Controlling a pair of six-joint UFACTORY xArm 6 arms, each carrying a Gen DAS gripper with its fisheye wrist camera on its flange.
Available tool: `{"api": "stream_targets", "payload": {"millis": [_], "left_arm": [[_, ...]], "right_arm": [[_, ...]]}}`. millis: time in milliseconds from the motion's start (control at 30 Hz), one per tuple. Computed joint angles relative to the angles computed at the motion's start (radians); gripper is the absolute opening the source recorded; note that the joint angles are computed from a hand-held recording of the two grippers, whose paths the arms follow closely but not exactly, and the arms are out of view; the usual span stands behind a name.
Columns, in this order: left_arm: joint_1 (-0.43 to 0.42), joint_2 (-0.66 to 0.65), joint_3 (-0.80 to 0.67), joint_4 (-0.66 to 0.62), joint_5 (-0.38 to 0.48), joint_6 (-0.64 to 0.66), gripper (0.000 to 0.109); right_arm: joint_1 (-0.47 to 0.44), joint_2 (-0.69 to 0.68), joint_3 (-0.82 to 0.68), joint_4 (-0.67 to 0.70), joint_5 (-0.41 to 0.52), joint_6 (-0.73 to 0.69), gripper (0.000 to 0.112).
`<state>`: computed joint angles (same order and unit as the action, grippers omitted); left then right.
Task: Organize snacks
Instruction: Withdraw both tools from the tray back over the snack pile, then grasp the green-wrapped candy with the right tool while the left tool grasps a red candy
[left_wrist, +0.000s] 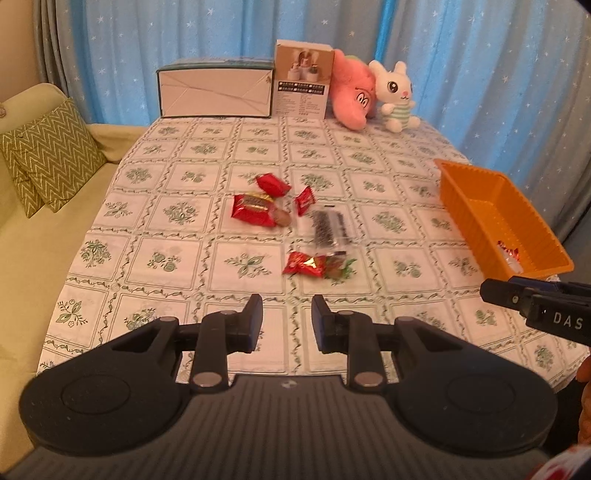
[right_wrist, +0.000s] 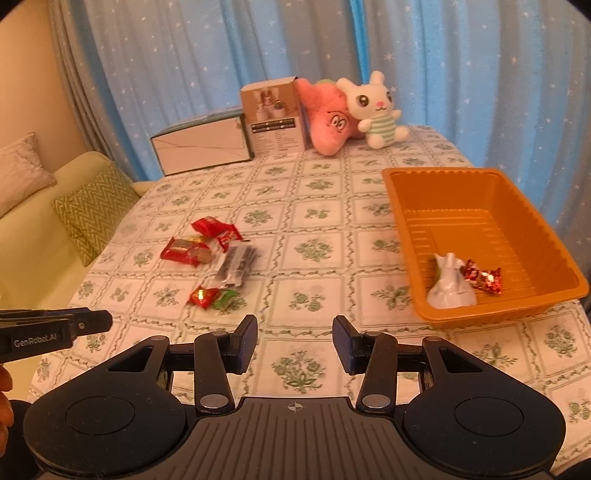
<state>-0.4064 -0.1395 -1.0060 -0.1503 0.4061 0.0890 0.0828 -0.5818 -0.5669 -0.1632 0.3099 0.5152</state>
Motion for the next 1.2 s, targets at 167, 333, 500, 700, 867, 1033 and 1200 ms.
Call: {"api": "stream_targets", "payload": {"millis": [167,333,500,700,867,1033,1200], "left_arm": [[0.015,0.043,-0.026,-0.020,0.003,0.049,0.026],[0.025,0.110,-0.078,-0.063,0.012,0.110,0.031],[0.030,0.189,-0.143,-0.080,0.014,0.154,0.033],[0.042,0.287,-0.233,-0.106,0.031,0.197,0.033],[0.046,0.340,-0.281,-0.115,0.036,0.205,0.033],[0.048,0.376,-0.314,-0.148,0.041,0.229,0.033],[0.050,0.394,-0.332,-0.168,0.046,0.240,0.033]], "right_arm": [[0.024,0.076,-0.027,0.002,-0.051,-0.014,0.047],[0.035,0.175,-0.069,0.054,-0.112,-0.077,0.055],[0.050,0.297,-0.130,0.165,-0.168,-0.213,0.056],[0.077,0.451,-0.226,0.417,-0.200,-0.490,0.055],[0.102,0.555,-0.308,0.624,-0.198,-0.727,0.055],[0.117,0.628,-0.364,0.704,-0.206,-0.852,0.052],[0.117,0.667,-0.392,0.655,-0.195,-0.848,0.033]]}}
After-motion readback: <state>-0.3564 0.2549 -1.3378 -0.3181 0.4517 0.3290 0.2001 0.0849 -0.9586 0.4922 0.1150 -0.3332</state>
